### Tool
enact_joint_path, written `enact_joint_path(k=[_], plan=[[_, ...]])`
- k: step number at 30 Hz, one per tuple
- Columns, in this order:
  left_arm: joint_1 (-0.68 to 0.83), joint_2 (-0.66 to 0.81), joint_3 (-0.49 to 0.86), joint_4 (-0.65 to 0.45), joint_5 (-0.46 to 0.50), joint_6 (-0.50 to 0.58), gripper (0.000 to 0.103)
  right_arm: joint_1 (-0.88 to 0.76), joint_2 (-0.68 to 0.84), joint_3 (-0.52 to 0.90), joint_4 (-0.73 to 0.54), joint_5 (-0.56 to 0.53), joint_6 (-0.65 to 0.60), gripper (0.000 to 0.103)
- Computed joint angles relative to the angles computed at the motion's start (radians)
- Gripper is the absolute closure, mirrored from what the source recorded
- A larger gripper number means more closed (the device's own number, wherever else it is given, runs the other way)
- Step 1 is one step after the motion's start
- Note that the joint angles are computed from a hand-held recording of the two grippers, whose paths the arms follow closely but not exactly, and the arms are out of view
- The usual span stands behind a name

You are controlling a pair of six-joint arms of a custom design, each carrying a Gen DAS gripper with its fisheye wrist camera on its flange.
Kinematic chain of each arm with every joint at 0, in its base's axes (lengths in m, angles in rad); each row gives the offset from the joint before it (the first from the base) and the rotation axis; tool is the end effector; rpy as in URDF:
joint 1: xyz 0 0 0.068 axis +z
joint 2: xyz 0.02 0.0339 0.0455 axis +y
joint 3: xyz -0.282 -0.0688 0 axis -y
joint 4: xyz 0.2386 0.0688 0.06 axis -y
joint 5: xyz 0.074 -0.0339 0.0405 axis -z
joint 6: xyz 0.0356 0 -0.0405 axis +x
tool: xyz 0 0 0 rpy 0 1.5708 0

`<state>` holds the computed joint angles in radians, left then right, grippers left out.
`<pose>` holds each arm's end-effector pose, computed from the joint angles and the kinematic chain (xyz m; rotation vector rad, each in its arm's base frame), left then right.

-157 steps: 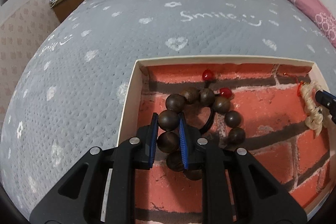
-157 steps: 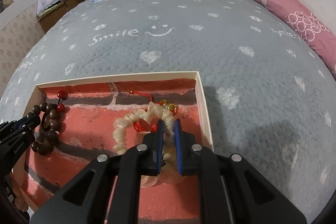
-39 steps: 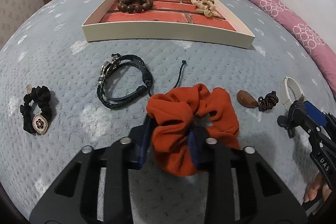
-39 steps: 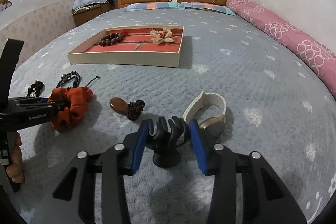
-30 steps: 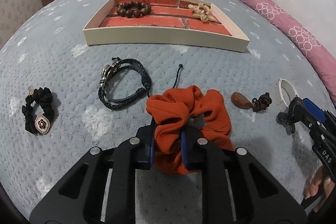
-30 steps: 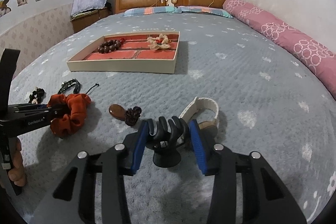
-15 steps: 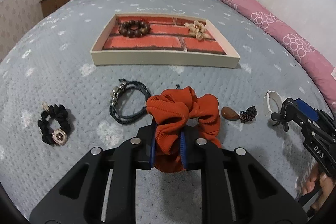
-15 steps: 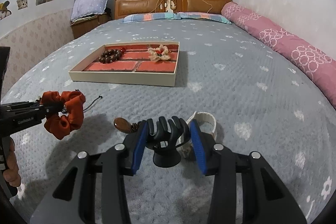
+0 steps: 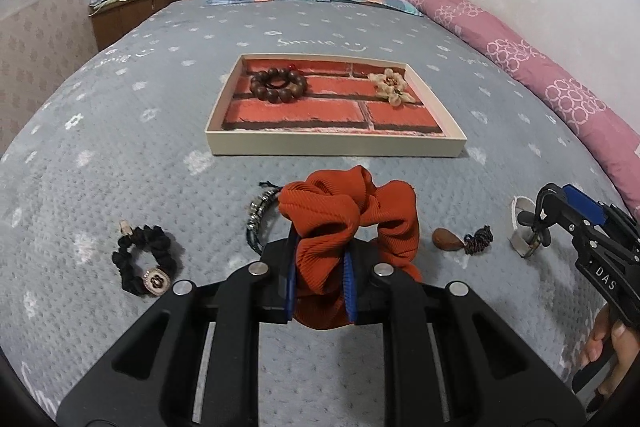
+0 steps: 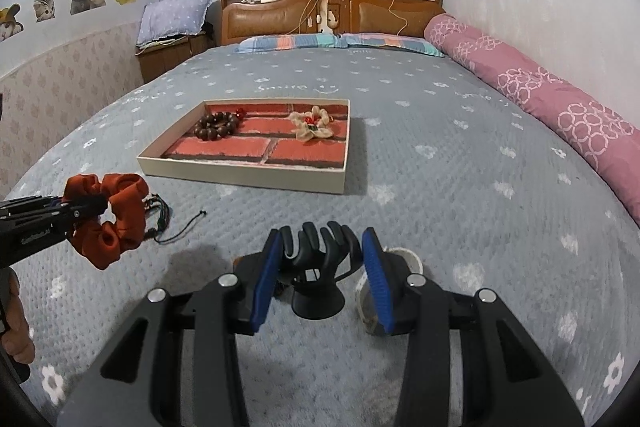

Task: Organize jewelry
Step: 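Grasp the orange scrunchie with left tool while right tool grasps black claw clip, then carry scrunchie and claw clip into the brick tray and open both tools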

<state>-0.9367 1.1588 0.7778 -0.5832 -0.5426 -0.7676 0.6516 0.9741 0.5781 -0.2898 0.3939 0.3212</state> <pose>0.1395 -0.1586 0.2530 -0.0054 2.3546 -0.1230 0.1574 0.1029 0.2424 -0.1557 2.1916 0.0986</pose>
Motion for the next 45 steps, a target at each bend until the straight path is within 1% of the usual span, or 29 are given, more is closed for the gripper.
enact_joint_path(k=[4, 7, 12, 16, 22, 26, 28, 32, 34, 38, 45], plan=[[0.047, -0.009, 0.005, 0.001, 0.014, 0.033, 0.087, -0.012, 0.044, 0.027, 0.021, -0.006, -0.013, 0.062], [0.105, -0.010, 0.012, 0.017, 0.042, 0.076, 0.087, -0.028, 0.086, 0.055, 0.044, -0.017, -0.027, 0.062], [0.193, 0.015, 0.034, 0.050, 0.078, 0.149, 0.087, -0.066, 0.182, 0.117, 0.091, -0.039, -0.054, 0.062], [0.278, 0.056, 0.073, 0.081, 0.116, 0.220, 0.087, -0.099, 0.276, 0.193, 0.122, -0.055, -0.080, 0.062], [0.433, 0.205, 0.195, 0.138, 0.195, 0.345, 0.086, -0.154, 0.477, 0.373, 0.148, -0.078, -0.103, 0.062], [0.505, 0.344, 0.299, 0.166, 0.216, 0.413, 0.086, -0.176, 0.630, 0.509, 0.145, -0.081, -0.123, 0.062], [0.538, 0.402, 0.344, 0.179, 0.236, 0.430, 0.086, -0.186, 0.711, 0.577, 0.142, -0.082, -0.126, 0.062], [0.598, 0.538, 0.453, 0.192, 0.282, 0.452, 0.086, -0.222, 0.838, 0.687, 0.123, -0.119, -0.101, 0.062], [0.607, 0.603, 0.511, 0.187, 0.283, 0.466, 0.086, -0.238, 0.900, 0.742, 0.107, -0.141, -0.087, 0.062], [0.611, 0.699, 0.594, 0.178, 0.272, 0.480, 0.086, -0.251, 0.976, 0.805, 0.091, -0.144, -0.081, 0.062], [0.623, 0.801, 0.679, 0.159, 0.251, 0.492, 0.085, -0.256, 1.057, 0.903, 0.065, -0.135, -0.085, 0.062]])
